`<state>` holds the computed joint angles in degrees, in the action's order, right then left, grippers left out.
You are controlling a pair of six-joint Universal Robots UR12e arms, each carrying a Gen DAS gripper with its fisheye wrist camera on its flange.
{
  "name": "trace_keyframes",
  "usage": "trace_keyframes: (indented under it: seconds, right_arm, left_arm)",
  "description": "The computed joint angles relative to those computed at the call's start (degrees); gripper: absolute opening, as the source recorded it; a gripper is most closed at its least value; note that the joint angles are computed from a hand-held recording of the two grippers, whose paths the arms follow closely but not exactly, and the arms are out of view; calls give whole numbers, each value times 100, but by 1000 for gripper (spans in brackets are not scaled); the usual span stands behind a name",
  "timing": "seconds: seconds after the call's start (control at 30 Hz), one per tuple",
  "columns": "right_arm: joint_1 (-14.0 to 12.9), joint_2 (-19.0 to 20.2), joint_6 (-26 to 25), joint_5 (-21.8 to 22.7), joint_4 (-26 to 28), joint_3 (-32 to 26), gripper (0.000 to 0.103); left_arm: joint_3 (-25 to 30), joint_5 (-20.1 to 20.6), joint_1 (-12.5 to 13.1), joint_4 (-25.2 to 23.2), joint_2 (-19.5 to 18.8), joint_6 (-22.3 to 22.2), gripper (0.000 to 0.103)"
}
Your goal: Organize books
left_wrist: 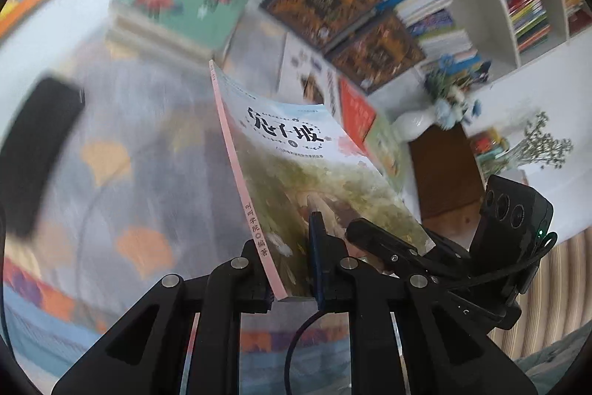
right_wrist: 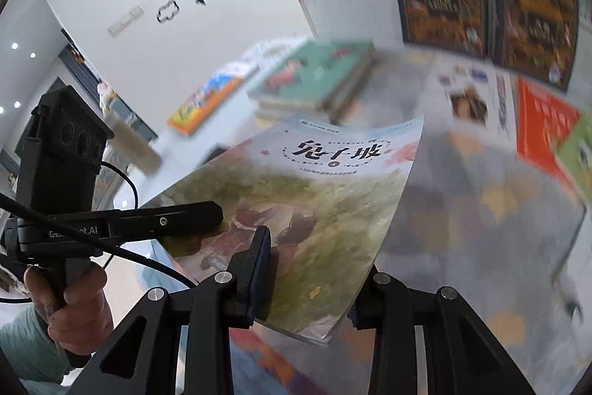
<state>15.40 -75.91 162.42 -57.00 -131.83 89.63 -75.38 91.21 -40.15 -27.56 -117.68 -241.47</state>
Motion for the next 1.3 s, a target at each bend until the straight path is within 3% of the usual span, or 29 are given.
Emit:
trace_keyframes:
  seconds: [0.27,0.43,0.77,0.97,1.1,1.2,1.3]
  right_arm:
    - [585,1145,815,-345,-112,-1495,35]
    - [762,1842,1469,-503,330,-2435,35]
    - [973,2606,1919,-1174,951,-3627,35]
    - [1012,2892,2170,-1327,1308,-4041,35]
    - [1056,3028,2214,-1465,1506,-4200,36]
    - [1083,2976,2207,-1585,1147,-4024,43]
    - [1111,2946,2104,-1684,1207,-4004,54]
  left_arm:
    - [-88,-191,686,-89,160,940,12]
    - [-131,-554,1100,-149,63,1117,13]
    - [2,-1073,1544,-80,-221,1375,12]
    - [42,-1360,1684,-186,-338,1310,13]
    - [-29,-1105,1690,-457,-290,1026,16]
    - [-331,-1034,1711,2,-173,583,19]
    - [-466,-802,1677,18,-57,457,19]
